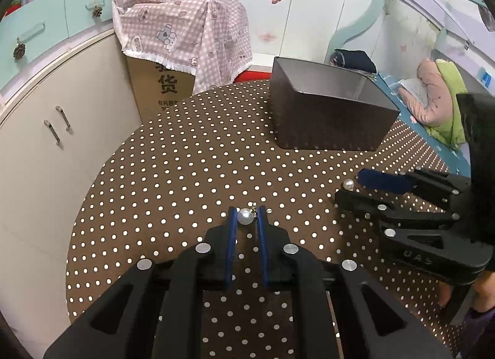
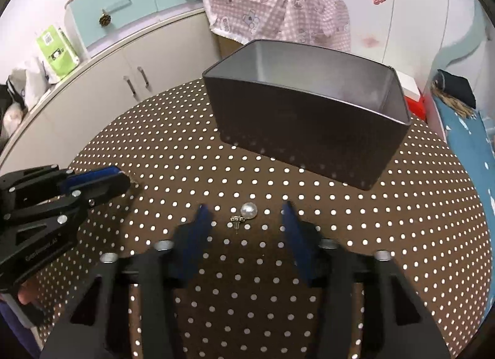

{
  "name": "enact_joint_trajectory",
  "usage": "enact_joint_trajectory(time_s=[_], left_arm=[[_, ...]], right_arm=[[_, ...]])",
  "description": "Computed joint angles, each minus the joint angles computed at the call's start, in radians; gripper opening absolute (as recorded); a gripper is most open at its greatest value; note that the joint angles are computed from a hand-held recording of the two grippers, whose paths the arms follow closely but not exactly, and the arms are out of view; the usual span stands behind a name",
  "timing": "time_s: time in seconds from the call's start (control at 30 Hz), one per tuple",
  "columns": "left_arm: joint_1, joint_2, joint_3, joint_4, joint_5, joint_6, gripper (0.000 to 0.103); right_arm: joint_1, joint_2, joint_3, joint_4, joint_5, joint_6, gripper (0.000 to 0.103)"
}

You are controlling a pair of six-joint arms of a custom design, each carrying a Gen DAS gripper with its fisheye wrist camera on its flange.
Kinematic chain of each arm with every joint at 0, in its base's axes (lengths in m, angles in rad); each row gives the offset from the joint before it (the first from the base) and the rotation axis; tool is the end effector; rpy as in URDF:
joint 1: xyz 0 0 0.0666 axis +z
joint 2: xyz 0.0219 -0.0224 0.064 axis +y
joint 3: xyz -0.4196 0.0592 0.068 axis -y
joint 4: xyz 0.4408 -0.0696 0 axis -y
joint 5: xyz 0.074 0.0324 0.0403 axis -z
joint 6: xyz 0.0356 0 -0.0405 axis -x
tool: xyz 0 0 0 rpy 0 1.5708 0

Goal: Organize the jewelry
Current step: 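Lower both pearl earrings into the grey box and open both tools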

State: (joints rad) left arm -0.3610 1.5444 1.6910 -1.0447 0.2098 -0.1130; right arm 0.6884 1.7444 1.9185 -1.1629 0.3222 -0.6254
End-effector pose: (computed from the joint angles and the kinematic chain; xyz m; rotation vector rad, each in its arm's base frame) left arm 0.5422 -0.2131 0.5310 0.6698 2.3848 -0.3657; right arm 0.5129 0.4068 0.5184 0.0427 2.4901 0.1348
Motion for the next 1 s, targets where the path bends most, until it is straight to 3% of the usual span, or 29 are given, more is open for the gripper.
enact_joint_trajectory(time_s=[0.07,0.13,0.57,1.0], left_arm=[[0.000,0.002,0.002,-0.001,0.008,0.004,0.012],[-0.002,0.003,0.005,-0.001,0.011,0.007,0.012],[-0.027,0.009,0.070,-0.001,0.048,0.012,0.012],[-0.089,0.071,0.243,0.004,0.010,-0.003,0.012]], right_arm=[[0.002,0.003,0.004,-0.014,0.017,0.008,0.022],[-0.002,-0.005,-0.005,-0.012,0.007,0.007,0.016],[-0.005,-0.086,-0.041,0.017,0.034,0.023,0.015],[-0.050,-0.128,0.010,0.039,0.080,0.068,0.015]])
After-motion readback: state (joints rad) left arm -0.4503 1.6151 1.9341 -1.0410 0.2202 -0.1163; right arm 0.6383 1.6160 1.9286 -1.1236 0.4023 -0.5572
